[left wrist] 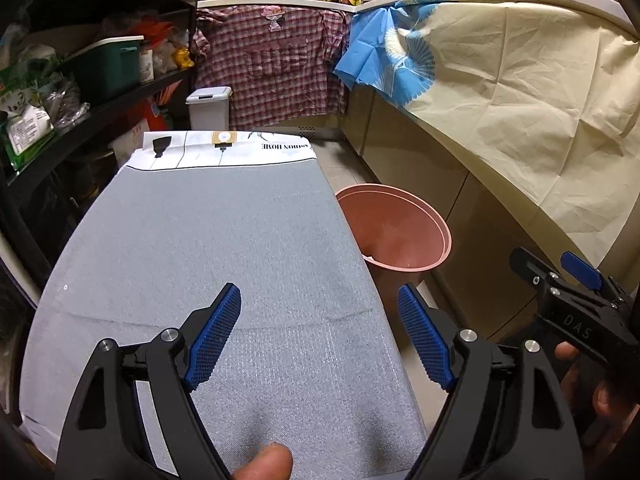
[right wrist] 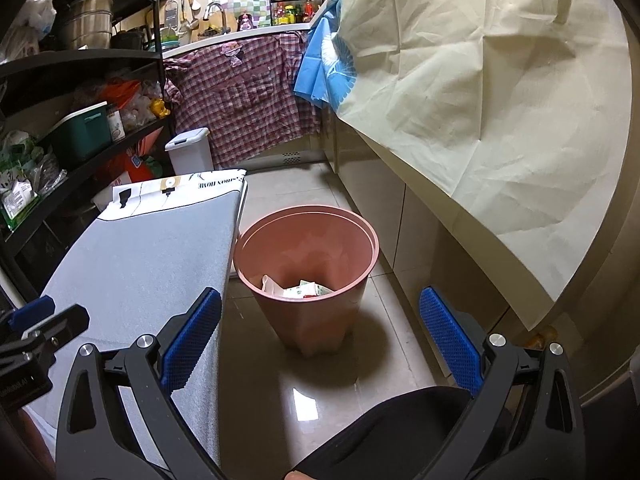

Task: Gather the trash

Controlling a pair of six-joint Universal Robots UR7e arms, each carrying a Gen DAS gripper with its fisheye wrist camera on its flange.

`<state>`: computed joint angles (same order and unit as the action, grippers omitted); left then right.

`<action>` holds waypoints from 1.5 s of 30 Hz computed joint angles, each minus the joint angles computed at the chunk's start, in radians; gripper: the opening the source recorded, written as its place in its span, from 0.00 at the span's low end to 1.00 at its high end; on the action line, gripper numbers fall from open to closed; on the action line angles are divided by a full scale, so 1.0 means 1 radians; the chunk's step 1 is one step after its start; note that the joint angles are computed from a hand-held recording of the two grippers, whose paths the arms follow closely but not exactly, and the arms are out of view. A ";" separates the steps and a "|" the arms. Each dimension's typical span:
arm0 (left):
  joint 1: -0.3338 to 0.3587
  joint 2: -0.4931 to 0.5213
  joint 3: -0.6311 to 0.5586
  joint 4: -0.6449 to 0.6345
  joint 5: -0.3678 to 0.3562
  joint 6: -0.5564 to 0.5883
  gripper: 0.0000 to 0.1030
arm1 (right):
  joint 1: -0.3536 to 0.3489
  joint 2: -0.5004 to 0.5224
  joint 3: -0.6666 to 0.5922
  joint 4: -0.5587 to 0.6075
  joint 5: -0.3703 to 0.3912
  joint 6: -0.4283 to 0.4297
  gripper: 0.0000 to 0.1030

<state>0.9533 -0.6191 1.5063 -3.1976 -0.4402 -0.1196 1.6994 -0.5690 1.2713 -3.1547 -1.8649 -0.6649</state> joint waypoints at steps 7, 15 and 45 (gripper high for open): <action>0.003 0.000 0.002 0.012 -0.006 -0.012 0.80 | 0.001 0.001 0.004 -0.011 -0.002 -0.018 0.95; 0.002 0.000 0.008 0.004 -0.001 -0.010 0.83 | 0.004 -0.001 0.009 -0.017 0.002 -0.036 0.95; -0.004 -0.007 0.023 0.007 0.005 -0.011 0.92 | 0.008 0.002 0.012 -0.018 -0.004 -0.044 0.95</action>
